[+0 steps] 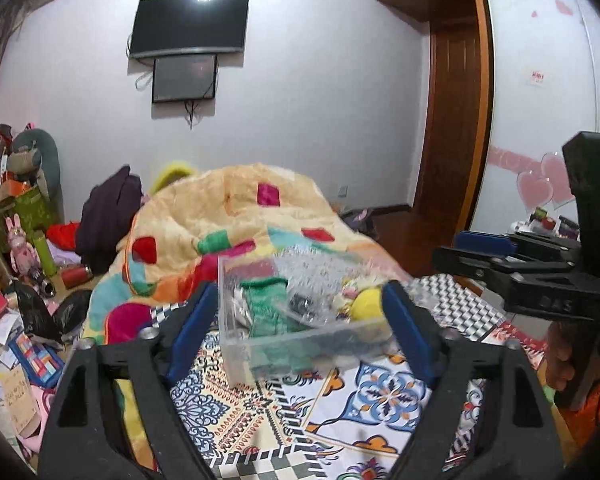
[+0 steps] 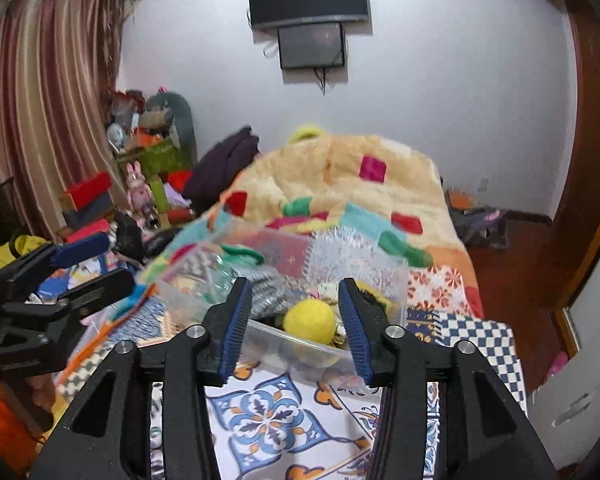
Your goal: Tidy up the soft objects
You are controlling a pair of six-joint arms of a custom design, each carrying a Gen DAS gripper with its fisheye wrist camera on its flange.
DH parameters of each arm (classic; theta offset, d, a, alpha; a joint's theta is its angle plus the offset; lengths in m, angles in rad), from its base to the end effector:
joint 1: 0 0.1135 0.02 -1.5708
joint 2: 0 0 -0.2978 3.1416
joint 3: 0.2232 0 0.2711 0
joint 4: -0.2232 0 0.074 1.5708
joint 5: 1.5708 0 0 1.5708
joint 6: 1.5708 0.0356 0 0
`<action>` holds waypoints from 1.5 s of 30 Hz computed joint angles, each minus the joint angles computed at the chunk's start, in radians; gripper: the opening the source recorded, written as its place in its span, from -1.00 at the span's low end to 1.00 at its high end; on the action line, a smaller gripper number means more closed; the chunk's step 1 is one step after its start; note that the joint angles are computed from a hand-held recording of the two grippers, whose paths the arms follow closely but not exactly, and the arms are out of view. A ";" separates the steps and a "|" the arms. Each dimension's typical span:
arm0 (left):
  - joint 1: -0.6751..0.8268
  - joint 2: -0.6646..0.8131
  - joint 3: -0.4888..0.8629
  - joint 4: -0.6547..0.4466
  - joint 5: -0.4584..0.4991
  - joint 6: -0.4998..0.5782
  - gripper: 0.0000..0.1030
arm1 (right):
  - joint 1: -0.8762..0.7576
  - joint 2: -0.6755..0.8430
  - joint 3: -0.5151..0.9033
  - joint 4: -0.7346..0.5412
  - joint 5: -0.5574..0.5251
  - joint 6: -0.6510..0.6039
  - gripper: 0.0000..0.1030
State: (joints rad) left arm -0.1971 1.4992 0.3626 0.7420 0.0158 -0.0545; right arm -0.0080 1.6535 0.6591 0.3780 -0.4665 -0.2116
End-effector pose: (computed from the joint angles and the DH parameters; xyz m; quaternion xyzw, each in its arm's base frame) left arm 0.2603 -0.0526 0.1538 0.0636 0.8295 -0.0761 0.5496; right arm 0.3254 0.0134 0.1602 -0.1934 0.8490 0.1551 0.4667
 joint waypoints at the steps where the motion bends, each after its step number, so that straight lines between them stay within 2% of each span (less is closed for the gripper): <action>1: -0.008 -0.028 -0.017 0.011 -0.011 -0.003 0.83 | -0.006 -0.023 -0.013 0.005 -0.011 0.004 0.06; 3: -0.021 -0.077 -0.035 0.008 -0.028 -0.002 0.93 | -0.017 -0.080 -0.055 0.030 -0.022 0.013 0.33; 6: -0.043 -0.145 -0.055 -0.009 -0.053 -0.005 0.99 | -0.029 -0.146 -0.107 0.069 -0.024 0.025 0.60; 12: -0.082 -0.226 -0.076 -0.036 -0.089 0.008 1.00 | -0.046 -0.207 -0.157 0.102 -0.037 0.039 0.74; 17: -0.116 -0.249 -0.090 -0.030 -0.121 0.011 1.00 | -0.048 -0.223 -0.191 0.141 -0.025 0.048 0.77; 26: -0.107 -0.254 -0.089 -0.042 -0.110 -0.006 1.00 | -0.062 -0.246 -0.221 0.167 -0.033 0.057 0.77; 45: -0.096 -0.222 -0.082 -0.017 -0.105 -0.010 1.00 | -0.061 -0.256 -0.222 0.153 -0.043 0.057 0.78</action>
